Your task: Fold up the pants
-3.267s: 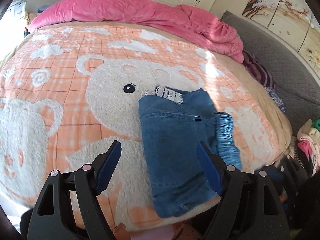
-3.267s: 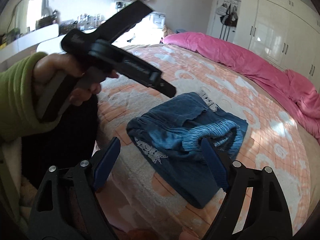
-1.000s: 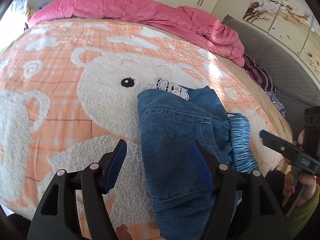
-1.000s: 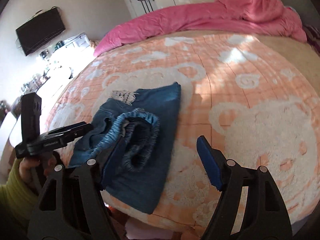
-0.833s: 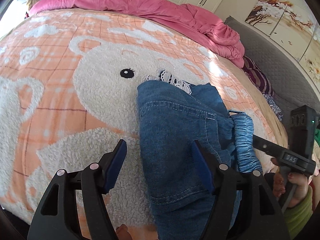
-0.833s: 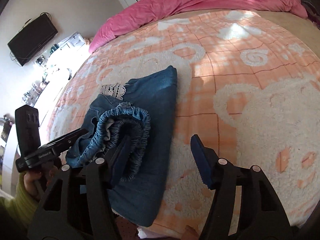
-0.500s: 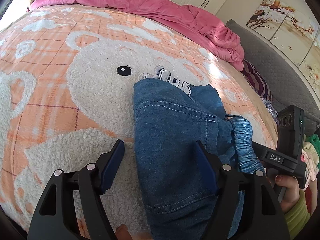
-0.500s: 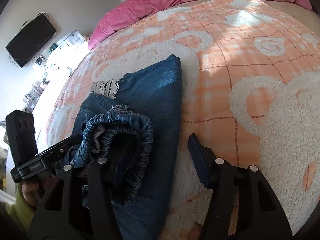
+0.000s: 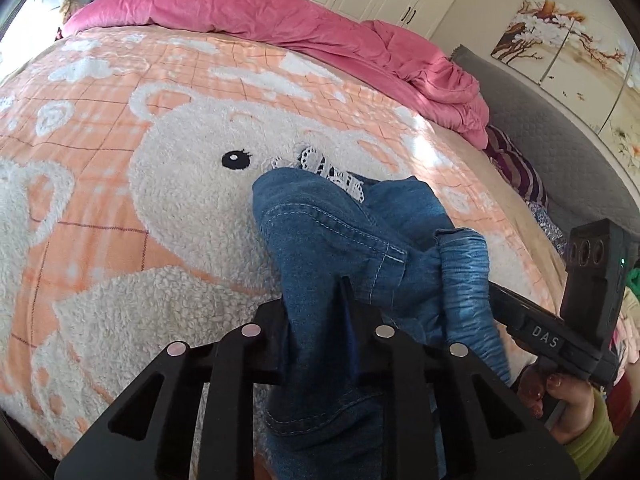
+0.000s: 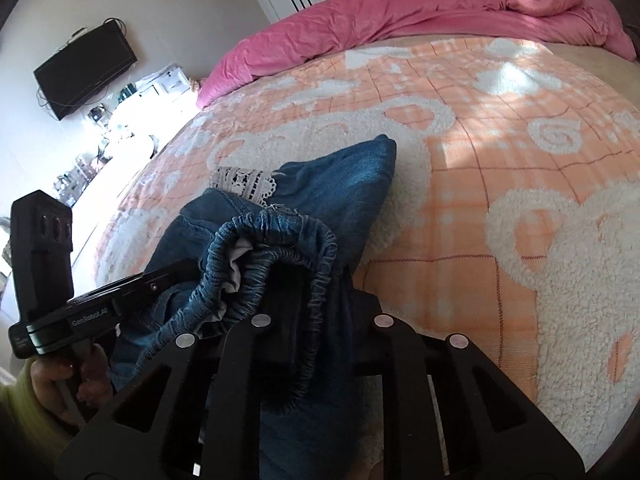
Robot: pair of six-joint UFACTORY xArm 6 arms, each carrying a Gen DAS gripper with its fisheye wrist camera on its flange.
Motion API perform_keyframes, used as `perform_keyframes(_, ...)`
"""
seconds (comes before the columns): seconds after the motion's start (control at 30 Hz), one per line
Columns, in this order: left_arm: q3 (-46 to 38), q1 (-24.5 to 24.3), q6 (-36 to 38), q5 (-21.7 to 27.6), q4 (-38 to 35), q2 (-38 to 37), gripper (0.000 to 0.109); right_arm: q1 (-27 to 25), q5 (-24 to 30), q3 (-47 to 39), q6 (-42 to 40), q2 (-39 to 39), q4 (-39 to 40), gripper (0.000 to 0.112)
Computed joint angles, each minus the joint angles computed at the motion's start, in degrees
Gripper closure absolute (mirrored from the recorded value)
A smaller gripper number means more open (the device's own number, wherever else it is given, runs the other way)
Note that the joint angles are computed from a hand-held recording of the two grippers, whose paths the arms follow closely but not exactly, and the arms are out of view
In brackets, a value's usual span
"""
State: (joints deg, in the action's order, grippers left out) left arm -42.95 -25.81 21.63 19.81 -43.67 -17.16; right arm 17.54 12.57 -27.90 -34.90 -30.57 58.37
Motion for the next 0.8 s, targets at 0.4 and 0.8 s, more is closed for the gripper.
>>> perform_keyframes(0.4, -11.3, 0.9, -3.8, -2.7, 5.2, 6.4, 0.09, -1.2, -1.7, -12.4, -6.2, 8.6, 0.2, 0.105)
perform_keyframes(0.8, -23.6, 2.1, -9.6, -5.0, 16.4, 21.2, 0.09, -3.9, -3.7, -25.6, -7.3, 24.7, -1.4, 0.106)
